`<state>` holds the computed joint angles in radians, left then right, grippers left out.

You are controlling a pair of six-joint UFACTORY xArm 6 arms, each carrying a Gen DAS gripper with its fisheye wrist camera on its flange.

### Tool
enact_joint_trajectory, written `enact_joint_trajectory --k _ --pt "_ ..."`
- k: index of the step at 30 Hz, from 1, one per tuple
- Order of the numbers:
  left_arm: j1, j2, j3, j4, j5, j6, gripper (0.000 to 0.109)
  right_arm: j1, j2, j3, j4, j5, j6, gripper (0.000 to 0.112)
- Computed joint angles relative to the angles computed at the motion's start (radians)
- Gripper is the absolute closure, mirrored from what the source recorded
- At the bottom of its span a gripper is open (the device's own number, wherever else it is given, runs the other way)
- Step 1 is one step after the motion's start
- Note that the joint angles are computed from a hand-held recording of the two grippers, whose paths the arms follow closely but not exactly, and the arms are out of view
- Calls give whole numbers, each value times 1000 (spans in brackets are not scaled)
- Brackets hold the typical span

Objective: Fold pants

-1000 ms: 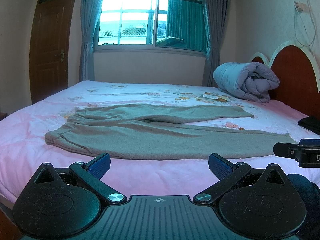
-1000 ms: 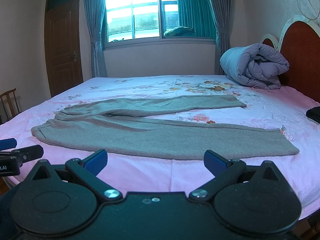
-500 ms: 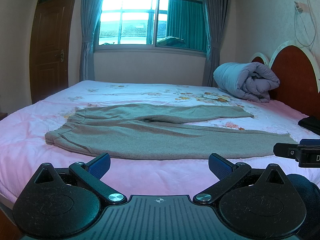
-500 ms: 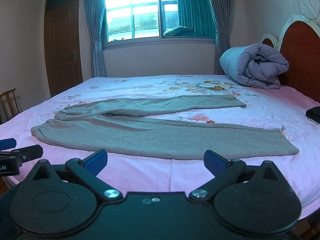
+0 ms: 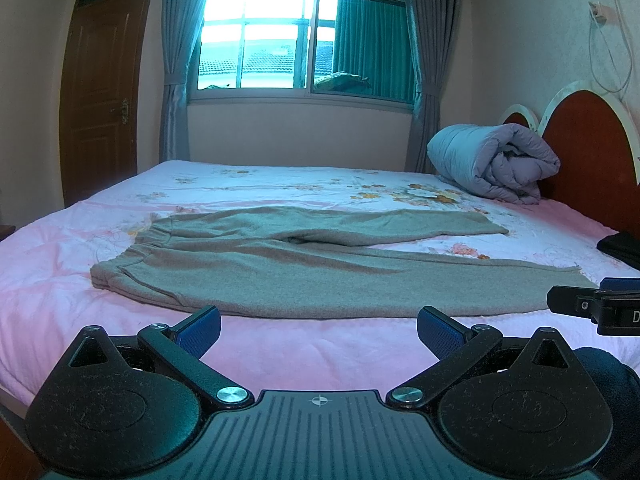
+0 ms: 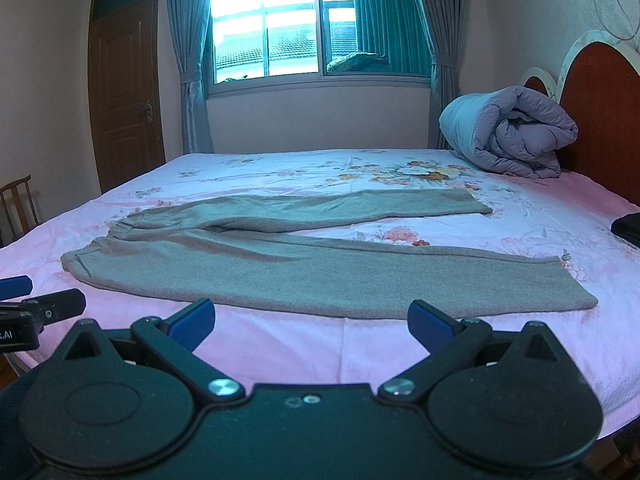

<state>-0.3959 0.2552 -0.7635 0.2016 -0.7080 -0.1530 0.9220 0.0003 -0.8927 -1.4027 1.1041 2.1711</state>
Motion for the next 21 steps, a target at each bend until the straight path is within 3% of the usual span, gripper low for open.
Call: enact_joint_trajectory --k 8,13,18,21 --pt "1 0 -1 -2 5 -4 6 -2 3 -1 1 -4 2 15" --pt "62 1 -39 104 43 -142 6 -12 -15 12 -14 -19 -5 15" --pt "154 84 -208 260 108 -311 6 -80 -45 13 -88 -75 -45 15" --pt "207 165 -400 400 219 -436 6 -151 -60 -6 -137 -126 -72 15"
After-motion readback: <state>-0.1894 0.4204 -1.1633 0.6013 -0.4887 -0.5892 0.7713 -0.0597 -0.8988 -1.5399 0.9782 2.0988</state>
